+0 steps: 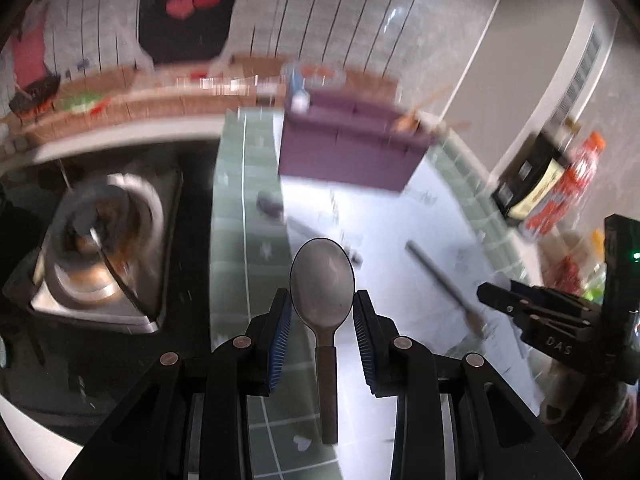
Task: Organize utensils
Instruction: 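Lift the white plastic spoon over the purple holder with the right tool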
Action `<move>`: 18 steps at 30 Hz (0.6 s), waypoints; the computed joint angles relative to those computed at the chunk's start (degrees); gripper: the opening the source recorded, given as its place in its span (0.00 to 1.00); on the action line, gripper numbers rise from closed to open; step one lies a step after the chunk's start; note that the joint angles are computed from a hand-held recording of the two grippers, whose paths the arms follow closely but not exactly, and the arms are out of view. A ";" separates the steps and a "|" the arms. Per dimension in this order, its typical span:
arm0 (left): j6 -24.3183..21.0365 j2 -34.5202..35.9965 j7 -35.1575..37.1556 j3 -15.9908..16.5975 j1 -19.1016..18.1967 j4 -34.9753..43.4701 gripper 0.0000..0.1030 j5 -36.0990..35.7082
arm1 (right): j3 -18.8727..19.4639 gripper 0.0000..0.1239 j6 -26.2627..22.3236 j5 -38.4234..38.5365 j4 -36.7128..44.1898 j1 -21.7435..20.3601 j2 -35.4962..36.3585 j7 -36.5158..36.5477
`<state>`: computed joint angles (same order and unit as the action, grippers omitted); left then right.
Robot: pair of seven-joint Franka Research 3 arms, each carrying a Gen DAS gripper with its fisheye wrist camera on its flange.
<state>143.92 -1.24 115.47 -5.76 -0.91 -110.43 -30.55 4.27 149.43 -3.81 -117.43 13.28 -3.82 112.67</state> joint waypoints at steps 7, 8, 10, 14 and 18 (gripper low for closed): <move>3.64 3.53 6.08 -0.54 0.05 15.80 0.31 -7.14 | -1.17 0.27 8.16 -0.60 14.08 -1.45 1.91 -3.34; 4.67 4.70 5.70 -0.98 0.17 18.18 0.31 -6.70 | -1.40 0.27 9.44 -0.81 17.30 -1.59 3.16 -4.20; 6.79 8.45 3.15 -1.97 0.29 24.64 0.31 -4.00 | -2.03 0.27 11.37 -4.92 23.15 -1.70 6.04 -1.82; 7.99 18.23 -5.20 -3.42 0.00 38.49 0.31 3.23 | -1.61 0.27 15.72 7.87 33.01 -2.37 13.08 -12.64; 8.79 27.34 -10.39 -5.44 -0.14 48.79 0.31 6.72 | 1.36 0.27 18.11 19.66 39.24 -4.47 19.92 -23.04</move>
<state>152.71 26.09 105.08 -11.20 -1.05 -61.64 -23.83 5.63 167.54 15.85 -78.19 8.81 16.11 89.63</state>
